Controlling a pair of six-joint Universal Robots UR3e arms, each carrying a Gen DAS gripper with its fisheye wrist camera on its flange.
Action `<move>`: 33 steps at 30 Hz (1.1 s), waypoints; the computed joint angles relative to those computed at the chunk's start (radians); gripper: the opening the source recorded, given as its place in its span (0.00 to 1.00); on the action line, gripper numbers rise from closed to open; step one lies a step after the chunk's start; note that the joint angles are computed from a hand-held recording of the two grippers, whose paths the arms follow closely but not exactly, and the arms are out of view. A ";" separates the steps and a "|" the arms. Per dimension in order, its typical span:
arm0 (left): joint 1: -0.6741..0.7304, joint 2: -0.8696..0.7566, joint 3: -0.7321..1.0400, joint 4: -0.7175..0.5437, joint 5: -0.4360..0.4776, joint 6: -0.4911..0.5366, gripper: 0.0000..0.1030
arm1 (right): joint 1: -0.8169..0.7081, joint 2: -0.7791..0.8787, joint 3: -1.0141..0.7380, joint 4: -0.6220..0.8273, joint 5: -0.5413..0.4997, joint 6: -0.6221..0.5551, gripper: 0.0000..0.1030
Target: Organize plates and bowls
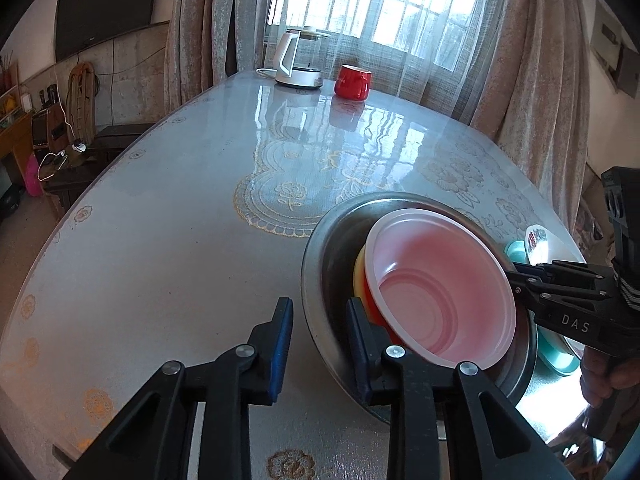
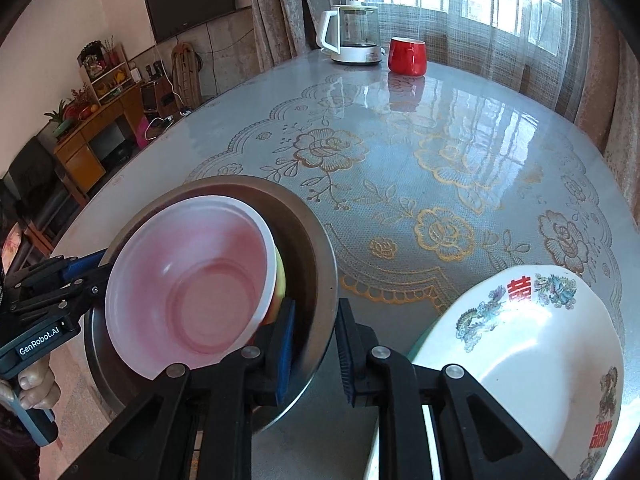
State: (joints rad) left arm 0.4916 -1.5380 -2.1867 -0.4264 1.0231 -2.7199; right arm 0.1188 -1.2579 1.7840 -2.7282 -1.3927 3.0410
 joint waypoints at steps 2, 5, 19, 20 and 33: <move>0.004 0.005 -0.006 0.000 -0.004 0.001 0.27 | 0.001 -0.003 0.004 -0.002 -0.001 0.001 0.18; 0.014 0.023 -0.022 -0.007 -0.013 0.011 0.25 | -0.002 -0.006 0.009 -0.003 0.013 0.012 0.18; 0.012 0.065 -0.063 0.011 0.001 -0.004 0.20 | -0.004 0.001 0.010 -0.005 0.031 0.052 0.18; 0.017 0.071 -0.067 0.005 -0.003 -0.005 0.20 | -0.008 -0.001 0.013 -0.004 0.039 0.056 0.17; 0.035 0.127 -0.103 -0.027 -0.010 -0.015 0.20 | -0.022 -0.018 0.049 -0.019 0.081 0.097 0.18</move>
